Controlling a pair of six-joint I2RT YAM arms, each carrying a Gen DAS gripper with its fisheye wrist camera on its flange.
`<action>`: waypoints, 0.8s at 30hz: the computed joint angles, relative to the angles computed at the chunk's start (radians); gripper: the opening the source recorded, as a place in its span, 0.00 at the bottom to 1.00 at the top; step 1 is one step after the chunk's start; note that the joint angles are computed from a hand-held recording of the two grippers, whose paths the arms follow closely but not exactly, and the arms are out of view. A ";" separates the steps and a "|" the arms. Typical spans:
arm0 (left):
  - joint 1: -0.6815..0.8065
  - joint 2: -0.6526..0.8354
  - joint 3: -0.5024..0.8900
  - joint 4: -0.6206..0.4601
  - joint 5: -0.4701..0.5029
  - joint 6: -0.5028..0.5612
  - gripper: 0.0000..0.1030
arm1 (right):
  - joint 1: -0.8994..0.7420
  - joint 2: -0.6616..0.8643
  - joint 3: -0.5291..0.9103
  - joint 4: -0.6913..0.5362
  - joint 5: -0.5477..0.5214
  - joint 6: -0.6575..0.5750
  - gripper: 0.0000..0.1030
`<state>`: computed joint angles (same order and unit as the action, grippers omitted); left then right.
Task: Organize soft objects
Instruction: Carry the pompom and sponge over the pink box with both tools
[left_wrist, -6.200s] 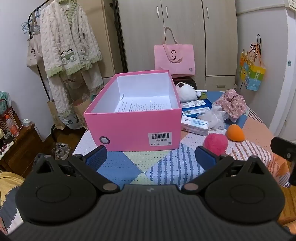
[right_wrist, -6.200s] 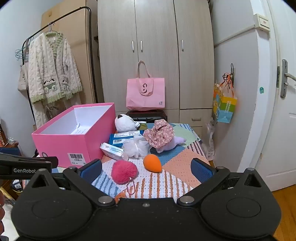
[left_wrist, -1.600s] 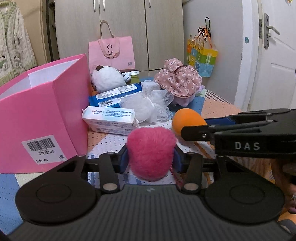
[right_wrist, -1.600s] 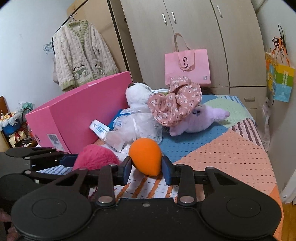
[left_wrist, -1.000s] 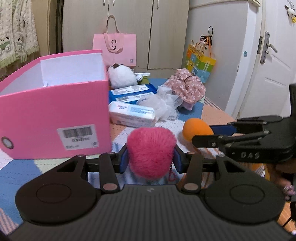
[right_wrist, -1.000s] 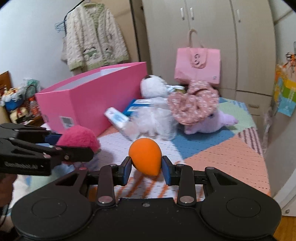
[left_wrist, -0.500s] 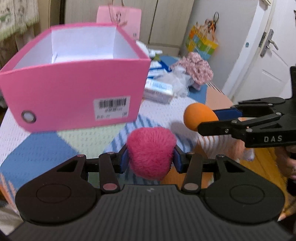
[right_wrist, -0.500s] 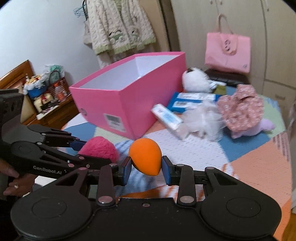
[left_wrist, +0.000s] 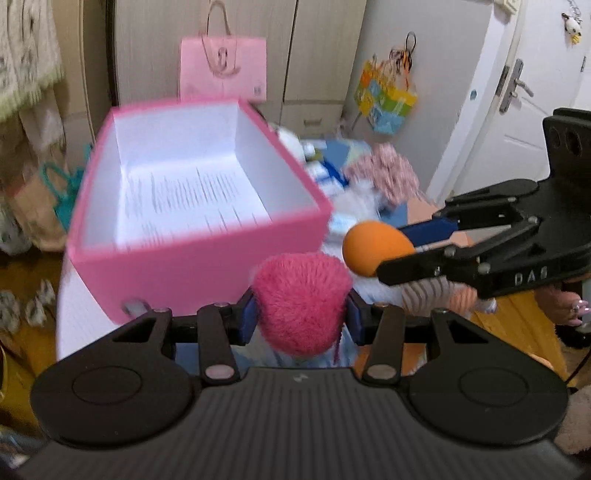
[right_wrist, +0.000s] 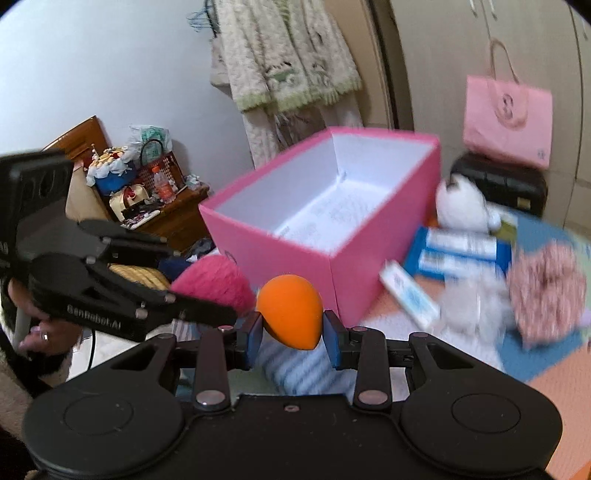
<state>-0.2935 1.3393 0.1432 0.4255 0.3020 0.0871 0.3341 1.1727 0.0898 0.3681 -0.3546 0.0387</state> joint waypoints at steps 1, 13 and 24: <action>0.021 -0.025 0.022 -0.034 0.013 0.018 0.45 | 0.016 -0.010 0.020 -0.014 0.023 -0.002 0.39; 0.179 0.167 0.409 -0.163 0.123 0.089 0.45 | 0.040 0.267 0.407 -0.046 0.138 -0.161 0.39; 0.137 0.649 0.909 -0.297 -0.017 0.028 0.45 | 0.015 0.727 0.849 -0.160 0.233 -0.367 0.39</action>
<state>-0.1569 1.9887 1.0518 0.1280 0.2851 0.1156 0.3487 1.8993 0.9391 0.2077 -0.1220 -0.3280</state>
